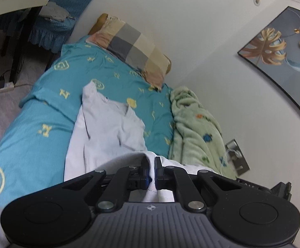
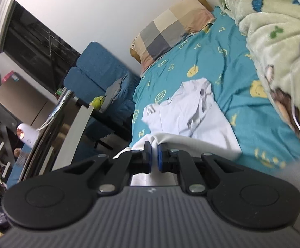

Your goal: Fold clothes

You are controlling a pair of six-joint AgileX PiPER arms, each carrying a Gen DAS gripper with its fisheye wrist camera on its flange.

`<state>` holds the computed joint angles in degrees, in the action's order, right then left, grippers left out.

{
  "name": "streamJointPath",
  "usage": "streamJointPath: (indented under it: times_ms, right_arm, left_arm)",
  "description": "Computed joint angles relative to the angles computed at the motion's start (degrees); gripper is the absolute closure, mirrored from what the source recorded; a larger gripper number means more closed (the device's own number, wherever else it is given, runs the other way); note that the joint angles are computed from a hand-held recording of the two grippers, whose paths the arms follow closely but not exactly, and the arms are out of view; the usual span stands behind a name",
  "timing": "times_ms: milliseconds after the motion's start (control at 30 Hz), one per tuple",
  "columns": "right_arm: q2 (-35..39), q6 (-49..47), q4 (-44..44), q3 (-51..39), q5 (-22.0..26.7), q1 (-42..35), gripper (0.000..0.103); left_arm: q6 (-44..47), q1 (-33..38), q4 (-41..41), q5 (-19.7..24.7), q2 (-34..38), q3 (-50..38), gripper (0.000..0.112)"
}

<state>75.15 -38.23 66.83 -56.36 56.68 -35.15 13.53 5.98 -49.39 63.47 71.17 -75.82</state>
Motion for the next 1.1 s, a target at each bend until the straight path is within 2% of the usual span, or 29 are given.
streamJointPath:
  times_ms: [167, 300, 400, 567, 633, 800, 967, 1033, 1100]
  right_arm:
    - [10.5, 1.2, -1.6, -8.7, -10.0, 8.7, 0.094]
    - [20.3, 7.5, -6.1, -17.7, -14.6, 12.9, 0.094]
    - [28.0, 12.0, -11.0, -24.8, -17.6, 16.0, 0.094]
    - [41.4, 18.5, -20.0, -37.2, -20.5, 20.2, 0.094]
    - [46.2, 19.7, -23.1, -41.6, -21.1, 21.5, 0.093]
    - [55.2, 26.4, -31.3, -51.2, -19.0, 23.3, 0.093]
    - [59.1, 30.2, -35.1, -56.1, -17.2, 23.9, 0.093]
    - [59.2, 30.3, -34.5, -56.5, -17.0, 23.6, 0.092]
    - [58.3, 29.5, -33.3, -55.8, -16.4, 23.2, 0.090]
  left_arm:
    - [-2.7, -8.1, 6.2, -12.3, 13.0, -7.9, 0.108]
    - [-5.2, -11.9, 10.6, -17.8, 24.9, -16.3, 0.107]
    - [-5.6, -12.9, 11.8, -19.8, 34.0, -23.1, 0.107]
    - [-8.2, -13.4, 16.9, -19.1, 49.7, -36.7, 0.107]
    - [-9.6, -13.4, 19.4, -17.6, 55.8, -42.6, 0.107]
    - [-12.4, -13.2, 23.3, -12.0, 69.0, -57.4, 0.106]
    - [-10.3, -14.2, 24.8, -12.6, 72.0, -59.5, 0.105]
    - [-9.6, -14.3, 24.9, -13.3, 70.8, -57.7, 0.096]
    - [-8.4, -14.3, 24.7, -14.8, 68.3, -54.1, 0.072]
